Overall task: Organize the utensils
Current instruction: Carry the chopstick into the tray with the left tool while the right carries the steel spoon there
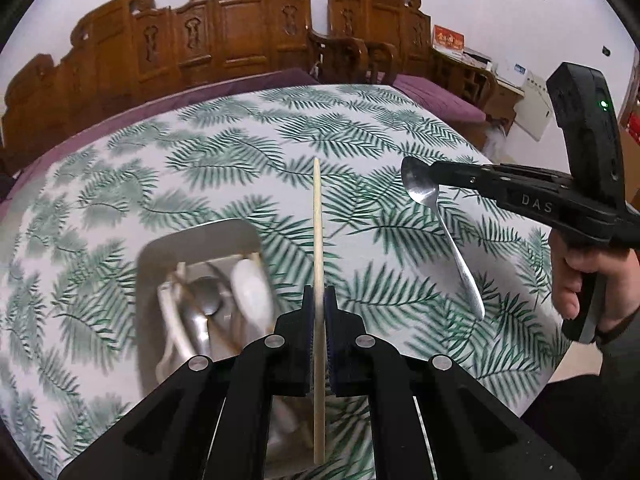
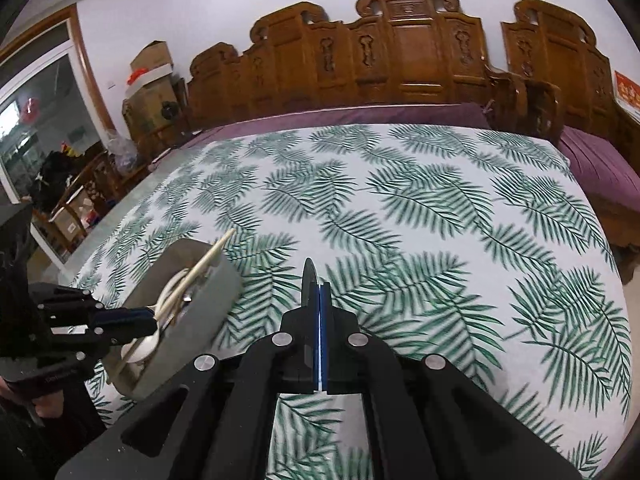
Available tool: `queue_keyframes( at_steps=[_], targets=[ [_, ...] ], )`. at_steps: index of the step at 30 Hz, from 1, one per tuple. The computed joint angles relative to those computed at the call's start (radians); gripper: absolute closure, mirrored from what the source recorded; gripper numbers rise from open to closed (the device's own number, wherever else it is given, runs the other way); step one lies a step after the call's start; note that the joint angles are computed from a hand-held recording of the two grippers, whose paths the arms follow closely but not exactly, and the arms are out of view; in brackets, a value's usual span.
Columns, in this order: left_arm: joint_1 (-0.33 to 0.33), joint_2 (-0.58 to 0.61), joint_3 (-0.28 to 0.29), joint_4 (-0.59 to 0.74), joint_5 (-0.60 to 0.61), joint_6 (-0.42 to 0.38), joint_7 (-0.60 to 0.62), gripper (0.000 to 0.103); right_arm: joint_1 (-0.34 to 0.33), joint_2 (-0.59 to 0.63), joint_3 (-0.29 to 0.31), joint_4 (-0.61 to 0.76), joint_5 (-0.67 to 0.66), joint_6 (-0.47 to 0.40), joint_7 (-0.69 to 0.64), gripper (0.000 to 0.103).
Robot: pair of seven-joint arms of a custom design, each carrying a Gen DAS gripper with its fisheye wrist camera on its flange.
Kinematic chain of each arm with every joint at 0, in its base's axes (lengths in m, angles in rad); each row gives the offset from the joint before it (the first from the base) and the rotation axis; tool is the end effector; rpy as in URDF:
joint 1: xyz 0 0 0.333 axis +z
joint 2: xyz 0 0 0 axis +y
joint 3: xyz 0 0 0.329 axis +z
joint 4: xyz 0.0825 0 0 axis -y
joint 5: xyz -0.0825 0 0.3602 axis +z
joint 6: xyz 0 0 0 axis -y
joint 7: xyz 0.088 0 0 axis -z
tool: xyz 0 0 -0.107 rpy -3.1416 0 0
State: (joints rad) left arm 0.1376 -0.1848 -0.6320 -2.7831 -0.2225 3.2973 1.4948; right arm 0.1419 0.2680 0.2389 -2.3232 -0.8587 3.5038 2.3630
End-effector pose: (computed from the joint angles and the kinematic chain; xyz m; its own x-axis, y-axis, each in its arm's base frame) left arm 0.3740 -0.1759 0.3671 -0.2305 -0.9719 0.0483 -0.7678 0.1512 -0.6226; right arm 0.4593 0.2758 0.3564 0.5468 -0.8071 -0.2229 -0.6472 -0.2385 -0.7240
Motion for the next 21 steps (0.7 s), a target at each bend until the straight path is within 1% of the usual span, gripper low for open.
queue_keyframes(
  at_steps=[2,4,6,8,10,15,17,18,20,21],
  targets=[
    [-0.007,-0.015,0.019,-0.016,0.005,0.003,0.010,0.099,0.015,0.001,0.002,0.007,0.011,-0.008,-0.008,0.102],
    [0.013,-0.023,0.014,-0.031,0.005,0.005,0.019,0.099,0.013,0.007,0.013,0.015,0.013,-0.008,-0.005,0.102],
    [0.004,-0.017,0.036,-0.040,0.001,0.009,0.026,0.099,0.021,0.011,0.018,0.024,0.020,-0.011,-0.006,0.102],
    [0.026,-0.002,0.029,-0.044,-0.010,0.015,0.038,0.099,0.034,0.013,0.017,0.027,0.035,-0.015,-0.016,0.102],
    [0.056,0.019,0.009,-0.046,-0.030,0.025,0.053,0.099,0.041,0.018,0.021,0.034,0.045,-0.019,-0.023,0.102],
    [0.002,0.065,0.074,-0.056,-0.079,0.049,0.087,0.099,0.058,0.026,0.036,0.046,0.070,-0.028,-0.043,0.102],
    [0.001,0.078,0.073,-0.054,-0.113,0.056,0.110,0.099,0.064,0.030,0.045,0.054,0.077,-0.033,-0.049,0.102],
    [-0.025,0.085,0.104,-0.054,-0.108,0.057,0.106,0.099,0.068,0.032,0.047,0.057,0.083,-0.034,-0.054,0.102],
    [-0.102,0.093,0.199,-0.061,-0.073,0.073,0.080,0.099,0.074,0.036,0.054,0.063,0.091,-0.038,-0.061,0.102],
    [-0.120,0.094,0.219,-0.062,-0.076,0.077,0.083,0.099,0.081,0.038,0.056,0.067,0.098,-0.040,-0.067,0.102]
  ],
)
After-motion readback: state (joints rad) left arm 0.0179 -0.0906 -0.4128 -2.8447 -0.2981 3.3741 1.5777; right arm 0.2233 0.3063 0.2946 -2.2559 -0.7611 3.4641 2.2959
